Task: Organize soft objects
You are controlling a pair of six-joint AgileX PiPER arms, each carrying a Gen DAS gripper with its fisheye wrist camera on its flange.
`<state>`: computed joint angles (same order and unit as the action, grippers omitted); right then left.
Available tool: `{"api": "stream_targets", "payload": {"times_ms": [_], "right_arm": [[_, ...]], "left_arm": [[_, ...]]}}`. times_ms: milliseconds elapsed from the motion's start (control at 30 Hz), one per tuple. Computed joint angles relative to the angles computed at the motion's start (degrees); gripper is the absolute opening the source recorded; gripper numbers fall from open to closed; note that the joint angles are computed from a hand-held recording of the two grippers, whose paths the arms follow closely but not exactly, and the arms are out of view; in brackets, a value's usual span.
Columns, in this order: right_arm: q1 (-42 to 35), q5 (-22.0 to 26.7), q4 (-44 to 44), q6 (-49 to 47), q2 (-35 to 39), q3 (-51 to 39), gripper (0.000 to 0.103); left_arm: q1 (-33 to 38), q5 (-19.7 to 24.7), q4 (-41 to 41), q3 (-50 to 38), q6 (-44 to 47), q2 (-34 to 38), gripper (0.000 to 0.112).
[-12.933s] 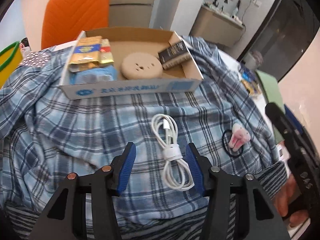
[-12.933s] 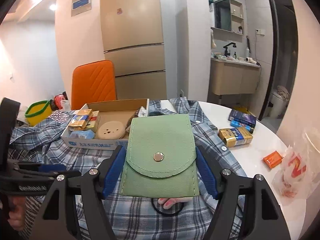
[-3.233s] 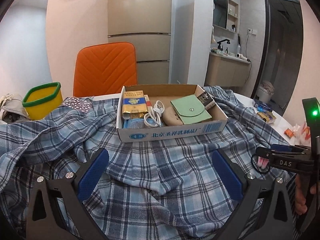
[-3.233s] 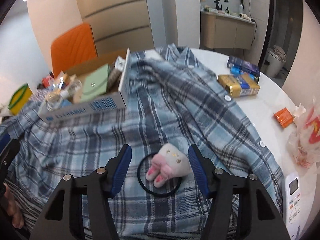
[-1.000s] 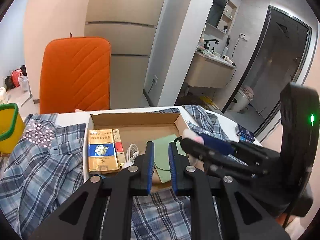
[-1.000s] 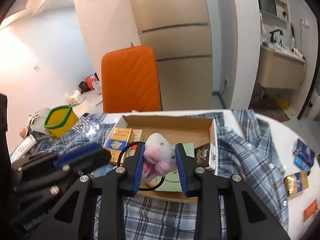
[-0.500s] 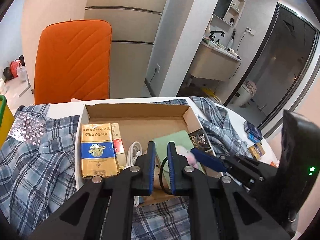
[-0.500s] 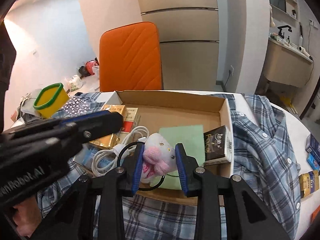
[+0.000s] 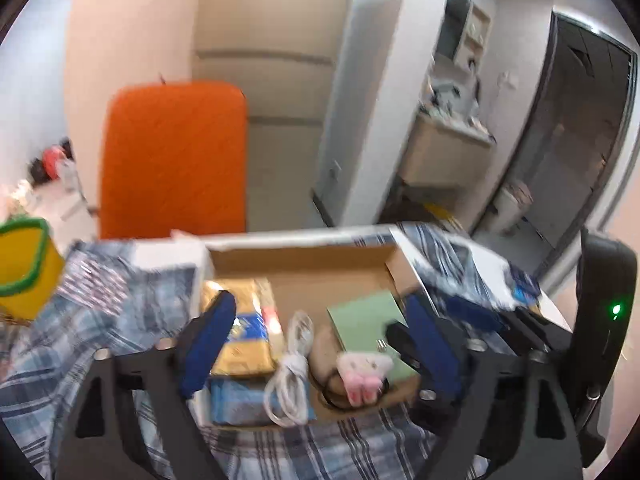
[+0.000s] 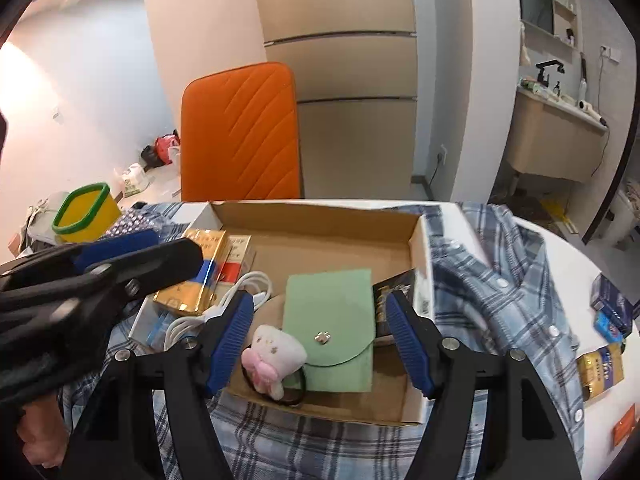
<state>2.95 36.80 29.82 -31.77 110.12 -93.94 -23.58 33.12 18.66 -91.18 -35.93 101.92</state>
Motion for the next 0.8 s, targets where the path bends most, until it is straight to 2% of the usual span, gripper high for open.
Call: {"api": "stream_targets", "payload": {"times_ms": [133,167,233,300,400,467,533,667,733,800], "right_arm": [[-0.23,-2.93,-1.29,0.23,-2.05,2.0,0.071],[-0.35,-3.7,-1.56,0.39,-2.73,2.64,0.072],[-0.89,-5.21,-0.99,0.36,-4.14,3.78,0.084],[-1.2,-7.83,0.6,-1.33,-5.88,5.78,0.086],[-1.56,-11.0,2.02,-3.7,-8.52,8.35,0.086],[-2.89,-12.06,8.55,-8.45,-10.32,10.17,0.089],[-3.96,-13.83,14.76,-13.12,-12.11,12.23,0.103],[-5.01,-18.9,28.4,-27.68,-16.56,17.51,0.103],[-5.47,-19.65,31.74,-31.49,-18.42,19.03,0.103],[-6.31,-19.36,35.97,-35.87,-20.03,20.39,0.103]], "left_arm": [[-0.77,-0.88,5.47,1.63,-3.45,-2.71,0.088],[-1.41,-0.76,9.0,2.14,-6.09,-3.36,0.092],[-2.73,-0.91,16.52,3.62,-11.91,-4.74,0.097],[-3.81,-2.01,23.21,5.92,-17.2,-6.3,0.102],[-5.26,-3.71,33.44,9.64,-25.33,-8.58,0.102],[-6.54,-2.76,41.48,11.54,-32.68,-9.73,0.102],[-7.21,-2.24,49.11,13.96,-40.88,-11.04,0.102],[-6.18,-3.96,52.11,16.64,-46.38,-13.19,0.102],[-5.93,-3.83,51.58,17.14,-45.91,-13.7,0.102],[-6.75,-2.65,54.48,18.52,-48.58,-14.51,0.102]]}}
